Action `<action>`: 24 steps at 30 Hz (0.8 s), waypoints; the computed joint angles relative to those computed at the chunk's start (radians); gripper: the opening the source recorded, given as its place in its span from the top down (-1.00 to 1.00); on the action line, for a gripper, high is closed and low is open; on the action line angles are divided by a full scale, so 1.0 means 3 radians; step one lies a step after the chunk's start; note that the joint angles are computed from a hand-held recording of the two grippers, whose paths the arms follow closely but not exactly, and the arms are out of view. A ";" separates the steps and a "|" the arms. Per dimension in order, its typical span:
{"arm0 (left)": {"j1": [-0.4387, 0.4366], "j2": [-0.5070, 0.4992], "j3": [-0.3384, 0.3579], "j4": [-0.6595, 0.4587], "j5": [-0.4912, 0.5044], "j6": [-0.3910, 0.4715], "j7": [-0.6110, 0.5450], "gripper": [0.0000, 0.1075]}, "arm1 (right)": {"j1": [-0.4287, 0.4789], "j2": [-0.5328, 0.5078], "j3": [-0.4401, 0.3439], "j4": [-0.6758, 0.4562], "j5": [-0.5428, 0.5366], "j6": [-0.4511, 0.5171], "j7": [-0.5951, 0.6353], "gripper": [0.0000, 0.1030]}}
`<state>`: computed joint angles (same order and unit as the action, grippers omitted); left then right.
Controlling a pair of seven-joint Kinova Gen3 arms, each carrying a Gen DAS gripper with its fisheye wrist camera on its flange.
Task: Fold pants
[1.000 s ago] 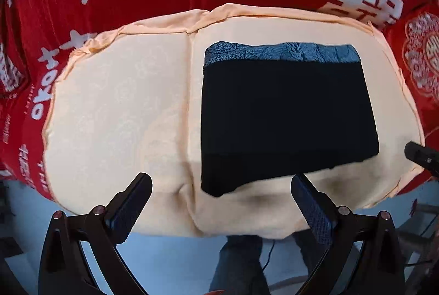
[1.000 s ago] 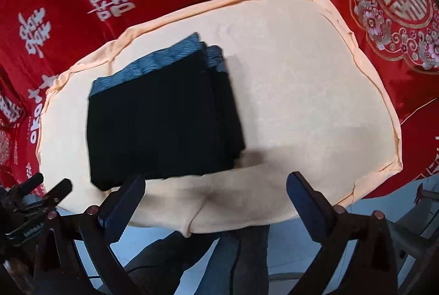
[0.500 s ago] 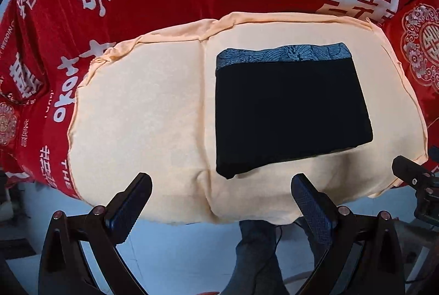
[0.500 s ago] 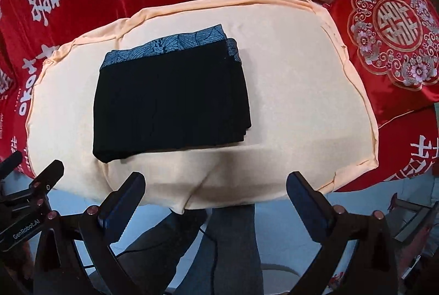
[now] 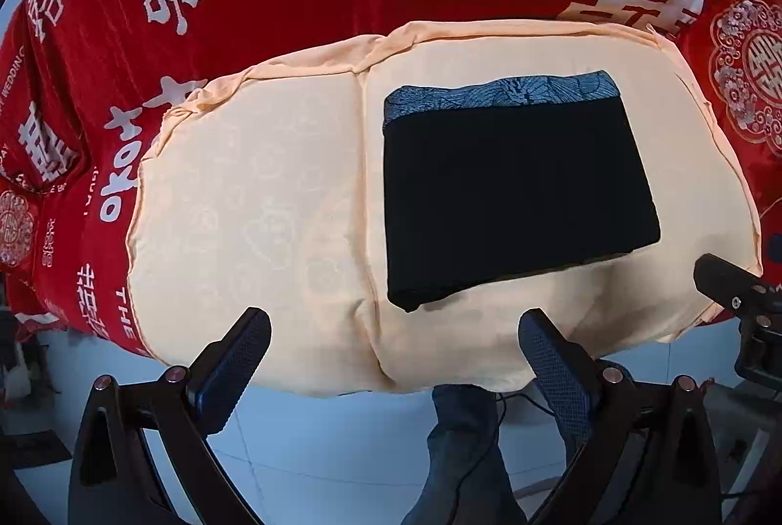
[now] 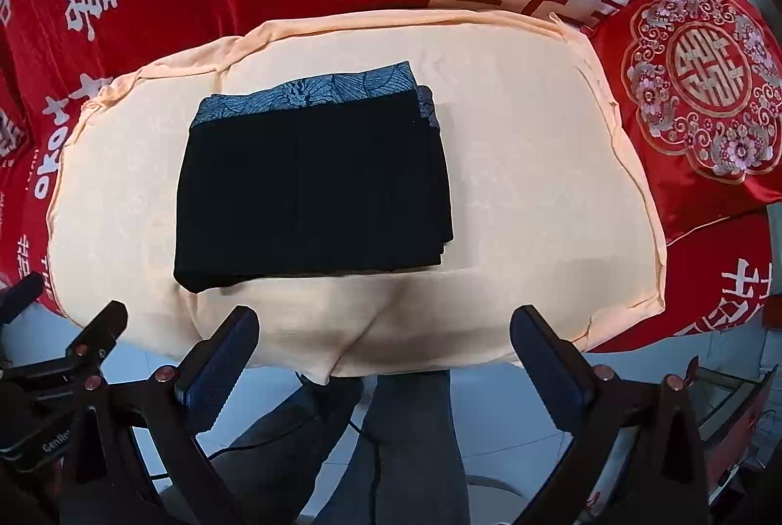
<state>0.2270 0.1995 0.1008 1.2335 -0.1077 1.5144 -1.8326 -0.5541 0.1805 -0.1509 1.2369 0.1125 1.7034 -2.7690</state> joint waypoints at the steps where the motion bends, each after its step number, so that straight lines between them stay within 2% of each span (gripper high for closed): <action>1: 0.0000 0.0001 0.0002 -0.0005 0.0007 0.0009 0.0001 -0.89 | -0.0006 -0.0001 -0.0003 -0.0007 0.0003 0.0005 -0.0007 -0.99; 24: 0.0028 -0.0074 0.0018 0.0042 0.0000 0.0007 0.0086 -0.89 | -0.0055 0.0008 -0.0010 -0.0064 0.0052 0.0071 -0.0022 -0.99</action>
